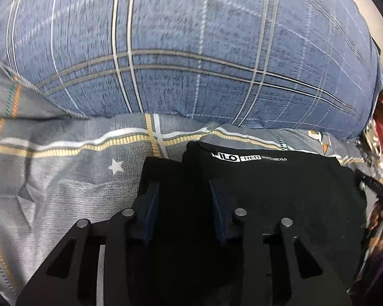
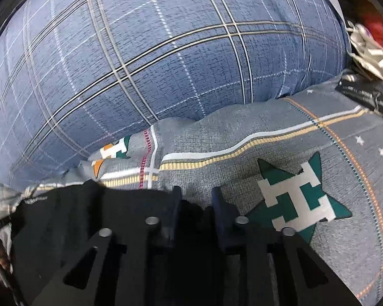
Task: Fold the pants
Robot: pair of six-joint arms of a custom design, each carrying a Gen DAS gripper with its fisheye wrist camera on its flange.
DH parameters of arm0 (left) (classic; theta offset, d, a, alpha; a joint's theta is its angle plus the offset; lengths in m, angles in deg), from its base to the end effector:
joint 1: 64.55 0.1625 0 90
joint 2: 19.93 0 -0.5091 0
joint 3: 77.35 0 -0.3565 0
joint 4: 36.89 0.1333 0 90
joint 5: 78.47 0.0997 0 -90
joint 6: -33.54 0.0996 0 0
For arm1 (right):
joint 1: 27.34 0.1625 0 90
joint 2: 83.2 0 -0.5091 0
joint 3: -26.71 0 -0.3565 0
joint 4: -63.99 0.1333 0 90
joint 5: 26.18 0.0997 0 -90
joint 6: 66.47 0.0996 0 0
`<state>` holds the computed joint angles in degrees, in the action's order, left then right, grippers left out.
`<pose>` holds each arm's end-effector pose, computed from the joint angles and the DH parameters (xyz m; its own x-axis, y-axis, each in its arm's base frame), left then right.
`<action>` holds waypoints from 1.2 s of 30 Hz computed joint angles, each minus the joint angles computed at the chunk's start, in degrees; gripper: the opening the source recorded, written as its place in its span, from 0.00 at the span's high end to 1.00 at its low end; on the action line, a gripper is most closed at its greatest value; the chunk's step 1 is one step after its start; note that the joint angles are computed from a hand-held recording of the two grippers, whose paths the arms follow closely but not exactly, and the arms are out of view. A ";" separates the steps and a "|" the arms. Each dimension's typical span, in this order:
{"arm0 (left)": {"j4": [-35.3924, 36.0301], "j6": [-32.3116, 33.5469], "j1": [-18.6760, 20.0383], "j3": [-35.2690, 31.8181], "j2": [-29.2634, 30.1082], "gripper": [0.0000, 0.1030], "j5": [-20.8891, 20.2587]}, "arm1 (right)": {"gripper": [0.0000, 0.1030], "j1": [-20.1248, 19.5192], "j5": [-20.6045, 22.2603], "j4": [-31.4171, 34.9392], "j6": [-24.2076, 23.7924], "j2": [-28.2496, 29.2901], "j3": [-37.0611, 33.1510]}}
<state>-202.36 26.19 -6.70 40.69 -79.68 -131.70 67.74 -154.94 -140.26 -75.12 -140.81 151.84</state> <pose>-0.1361 -0.5791 0.2522 -0.8310 0.1708 -0.5294 0.4054 0.8376 -0.3661 0.1179 -0.5255 0.2823 -0.7987 0.2780 0.5338 -0.1829 0.7329 -0.6553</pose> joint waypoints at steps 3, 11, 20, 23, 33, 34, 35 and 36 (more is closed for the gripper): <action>0.09 1.11 -1.95 1.08 -0.69 0.71 1.80 | 0.99 1.31 -0.02 -0.25 -0.18 -0.73 0.98; -2.29 2.61 -3.88 5.94 -7.17 0.76 -0.68 | 1.00 2.99 2.98 -2.60 1.71 -3.54 4.24; -2.25 2.48 -4.64 7.55 -10.24 0.76 -1.33 | 0.34 -0.89 8.32 -9.30 6.19 -4.84 7.00; -2.27 2.20 -4.54 7.30 -9.96 0.76 -1.72 | 0.37 -0.88 7.59 -9.17 3.60 -3.69 5.68; -3.89 2.60 -4.90 7.68 -10.26 0.77 -2.22 | 0.88 0.27 1.84 -6.30 -2.69 0.11 2.31; -3.98 2.49 -5.06 7.86 -10.60 0.77 -2.33 | 0.89 1.08 1.32 -7.59 -3.96 0.25 2.52; -3.82 2.47 -5.24 8.07 -11.32 0.77 -2.44 | 0.89 1.84 0.92 -8.93 -4.87 0.29 2.79; -4.16 2.44 -5.52 8.39 -11.72 0.77 -2.41 | 0.89 2.87 1.05 -11.01 -5.61 -0.03 3.42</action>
